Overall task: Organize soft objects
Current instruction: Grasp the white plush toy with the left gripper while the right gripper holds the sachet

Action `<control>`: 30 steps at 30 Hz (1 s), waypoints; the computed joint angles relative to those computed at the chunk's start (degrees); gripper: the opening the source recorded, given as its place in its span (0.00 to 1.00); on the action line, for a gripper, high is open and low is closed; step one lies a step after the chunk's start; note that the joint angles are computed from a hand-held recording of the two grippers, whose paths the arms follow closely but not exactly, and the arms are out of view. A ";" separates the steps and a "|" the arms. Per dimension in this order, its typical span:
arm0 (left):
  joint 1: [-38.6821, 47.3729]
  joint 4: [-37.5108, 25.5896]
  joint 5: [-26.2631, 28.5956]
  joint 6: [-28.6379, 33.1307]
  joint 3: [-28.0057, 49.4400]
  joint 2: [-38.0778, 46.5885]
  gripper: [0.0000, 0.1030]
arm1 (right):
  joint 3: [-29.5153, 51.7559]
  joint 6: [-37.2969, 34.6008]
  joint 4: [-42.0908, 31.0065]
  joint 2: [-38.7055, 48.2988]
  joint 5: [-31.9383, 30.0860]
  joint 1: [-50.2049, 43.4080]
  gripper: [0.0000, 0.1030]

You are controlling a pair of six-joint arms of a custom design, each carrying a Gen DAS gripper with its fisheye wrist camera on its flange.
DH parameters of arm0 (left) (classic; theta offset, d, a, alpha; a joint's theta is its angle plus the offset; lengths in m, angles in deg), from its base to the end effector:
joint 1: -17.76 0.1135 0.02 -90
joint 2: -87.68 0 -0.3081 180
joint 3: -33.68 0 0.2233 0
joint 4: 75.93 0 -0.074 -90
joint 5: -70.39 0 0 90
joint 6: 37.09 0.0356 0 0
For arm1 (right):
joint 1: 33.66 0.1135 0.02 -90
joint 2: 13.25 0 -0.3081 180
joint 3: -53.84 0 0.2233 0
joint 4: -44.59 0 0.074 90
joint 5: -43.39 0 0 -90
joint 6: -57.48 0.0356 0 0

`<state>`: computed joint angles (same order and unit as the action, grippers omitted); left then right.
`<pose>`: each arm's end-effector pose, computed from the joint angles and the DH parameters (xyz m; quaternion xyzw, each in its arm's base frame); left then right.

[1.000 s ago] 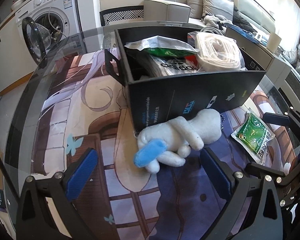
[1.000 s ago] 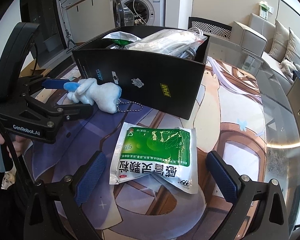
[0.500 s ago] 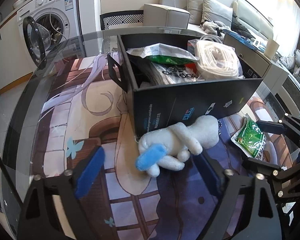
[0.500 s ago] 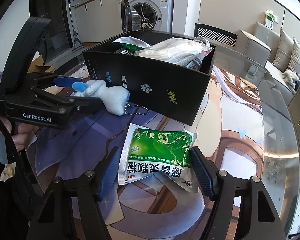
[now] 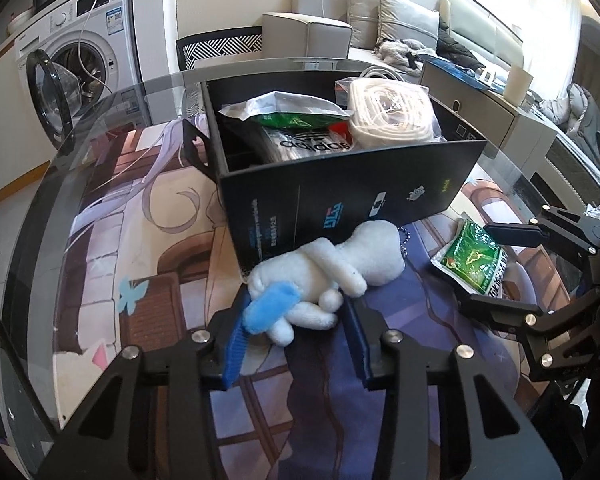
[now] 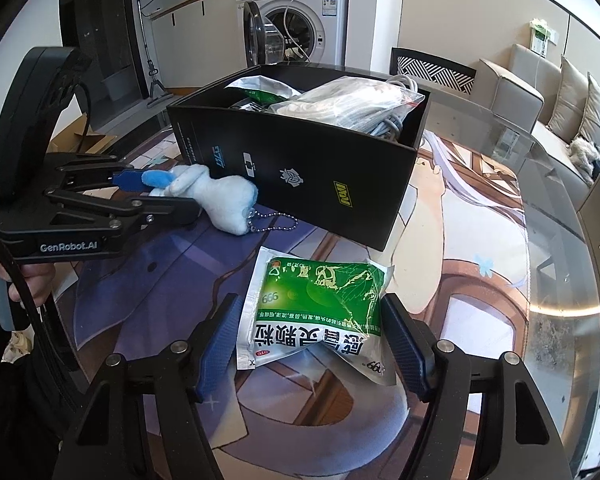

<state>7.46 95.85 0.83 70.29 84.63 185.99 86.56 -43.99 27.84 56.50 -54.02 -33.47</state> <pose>0.2698 -0.0617 0.1655 0.2758 0.9002 -0.1512 0.3011 0.1562 0.0051 0.1799 -0.1163 0.9415 0.0306 0.3147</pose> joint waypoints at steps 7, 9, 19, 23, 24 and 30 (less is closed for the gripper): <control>1.18 0.30 1.75 0.45 -2.53 -2.22 0.40 | 0.32 -0.39 -0.96 -0.83 -0.46 0.02 0.67; 1.26 0.08 2.03 0.55 -2.72 -2.93 0.39 | 0.34 -0.45 -1.27 -1.45 -0.35 0.56 0.66; 1.02 -0.91 2.68 0.86 -2.53 -4.62 0.37 | 0.34 -0.67 -2.65 -4.13 -0.70 -0.07 0.65; 1.10 -1.16 3.36 1.02 -2.68 -5.42 0.36 | 0.35 -0.88 -3.26 -4.85 -0.94 -0.32 0.65; 1.20 -1.27 3.57 1.19 -2.64 -5.59 0.36 | 0.34 -1.06 -3.34 -4.97 -1.13 -0.57 0.65; 1.53 -1.87 4.54 2.05 -2.81 -6.87 0.34 | 0.28 -0.95 -4.19 -6.37 -1.13 -0.66 0.65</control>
